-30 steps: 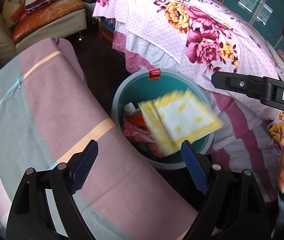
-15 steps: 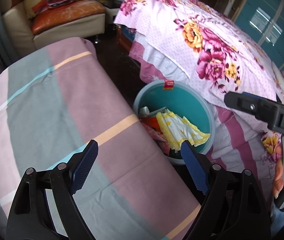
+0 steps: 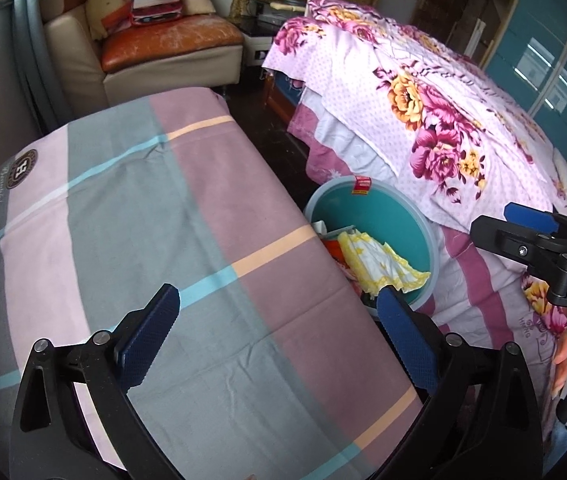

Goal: Collect trash

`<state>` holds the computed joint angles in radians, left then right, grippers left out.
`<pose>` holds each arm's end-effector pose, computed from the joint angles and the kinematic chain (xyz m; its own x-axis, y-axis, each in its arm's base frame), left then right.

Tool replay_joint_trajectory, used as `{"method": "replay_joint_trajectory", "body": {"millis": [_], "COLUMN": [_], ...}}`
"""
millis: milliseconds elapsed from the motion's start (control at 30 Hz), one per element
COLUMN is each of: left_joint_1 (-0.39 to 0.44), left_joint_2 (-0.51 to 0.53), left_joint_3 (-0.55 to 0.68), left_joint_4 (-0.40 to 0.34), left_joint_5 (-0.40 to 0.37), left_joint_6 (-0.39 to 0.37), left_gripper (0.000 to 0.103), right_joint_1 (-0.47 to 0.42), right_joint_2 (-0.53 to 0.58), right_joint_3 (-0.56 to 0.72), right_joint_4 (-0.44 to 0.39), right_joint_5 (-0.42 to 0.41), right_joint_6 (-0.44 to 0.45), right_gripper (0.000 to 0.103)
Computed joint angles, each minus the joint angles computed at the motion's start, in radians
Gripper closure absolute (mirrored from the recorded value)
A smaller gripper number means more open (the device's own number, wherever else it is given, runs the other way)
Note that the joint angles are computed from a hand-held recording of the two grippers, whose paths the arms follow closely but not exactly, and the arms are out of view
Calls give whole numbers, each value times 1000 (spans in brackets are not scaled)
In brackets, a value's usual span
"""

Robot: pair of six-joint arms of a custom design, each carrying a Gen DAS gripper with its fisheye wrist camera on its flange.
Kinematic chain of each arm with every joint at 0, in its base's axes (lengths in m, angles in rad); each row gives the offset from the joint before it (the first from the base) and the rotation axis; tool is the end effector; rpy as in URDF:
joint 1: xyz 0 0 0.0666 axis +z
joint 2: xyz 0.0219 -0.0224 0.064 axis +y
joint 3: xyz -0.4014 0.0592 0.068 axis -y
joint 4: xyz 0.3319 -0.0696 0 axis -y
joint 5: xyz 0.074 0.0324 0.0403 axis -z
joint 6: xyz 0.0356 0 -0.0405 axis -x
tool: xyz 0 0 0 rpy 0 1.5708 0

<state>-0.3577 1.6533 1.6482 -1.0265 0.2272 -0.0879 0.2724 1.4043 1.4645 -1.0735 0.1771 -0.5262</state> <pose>0.4750 -0.1865 0.4300 -0.7612 0.3759 -0.5284 0.5183 0.8424 -0.1475 0.3979 0.1042 0.4650 -0.7947 0.2913 -0.5326 0.2591 0.9562 0.1364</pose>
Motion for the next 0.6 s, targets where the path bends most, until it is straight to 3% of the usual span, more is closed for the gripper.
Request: {"method": "replay_joint_trajectory", "body": {"millis": [600], "left_joint_1": [45], "left_joint_2": [-83], "left_joint_3": [-75], "left_joint_4": [31], "left_joint_5": [9], "left_joint_6": [9], "left_gripper": [4], "right_joint_1": [60], "right_joint_2": [-32], "right_joint_3": [-5], "right_joint_4": [-42], "right_joint_5": [37], "right_joint_6": [-41], "right_gripper": [7]}}
